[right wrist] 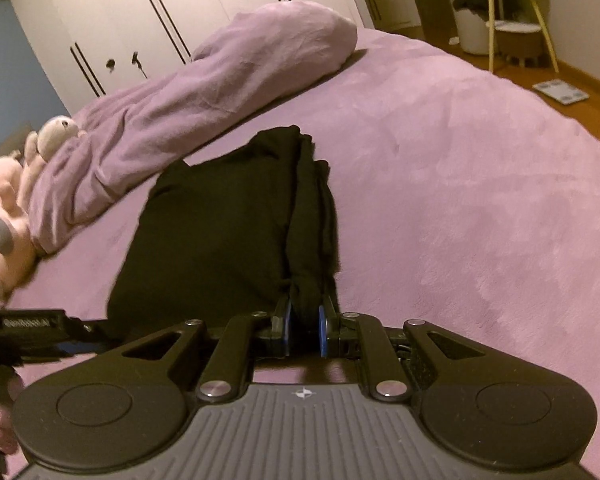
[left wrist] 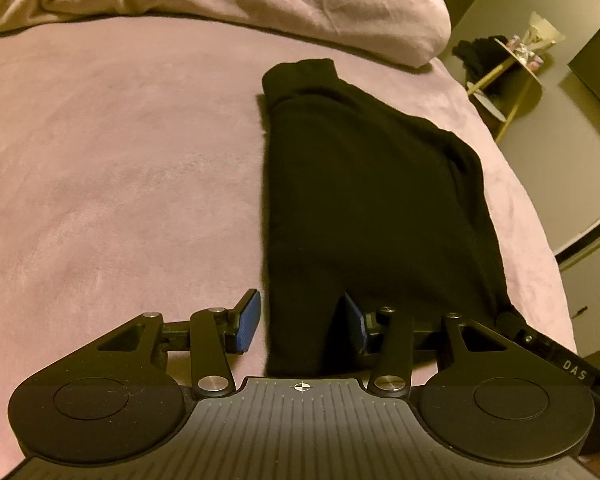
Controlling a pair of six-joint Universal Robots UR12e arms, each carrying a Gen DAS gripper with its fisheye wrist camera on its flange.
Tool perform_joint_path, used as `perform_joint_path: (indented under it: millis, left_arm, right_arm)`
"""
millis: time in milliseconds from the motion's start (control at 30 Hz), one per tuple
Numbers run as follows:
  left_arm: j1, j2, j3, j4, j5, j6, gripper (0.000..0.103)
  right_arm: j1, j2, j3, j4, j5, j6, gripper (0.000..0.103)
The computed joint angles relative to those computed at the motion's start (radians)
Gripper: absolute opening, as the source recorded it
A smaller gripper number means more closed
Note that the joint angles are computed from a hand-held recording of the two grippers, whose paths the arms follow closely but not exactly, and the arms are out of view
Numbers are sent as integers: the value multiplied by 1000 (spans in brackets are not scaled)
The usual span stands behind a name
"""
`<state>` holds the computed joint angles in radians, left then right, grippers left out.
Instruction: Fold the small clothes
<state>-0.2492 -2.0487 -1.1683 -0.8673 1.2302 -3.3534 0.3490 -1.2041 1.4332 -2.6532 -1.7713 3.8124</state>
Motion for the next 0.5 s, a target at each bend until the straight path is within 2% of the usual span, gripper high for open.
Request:
perform_joint_path:
  millis: [300, 367, 433, 500]
  left_arm:
    - [2, 4, -7, -5, 12, -2, 52]
    - [7, 15, -22, 3, 18, 14, 52]
    - [13, 29, -41, 15, 37, 36, 53]
    - [21, 41, -56, 25, 51, 26, 52]
  right_arm:
    - [7, 9, -2, 23, -40, -61, 13]
    - [7, 6, 3, 11, -45, -63, 17]
    - [12, -2, 3, 29, -78, -61, 31]
    - [13, -18, 16, 21, -92, -54, 33]
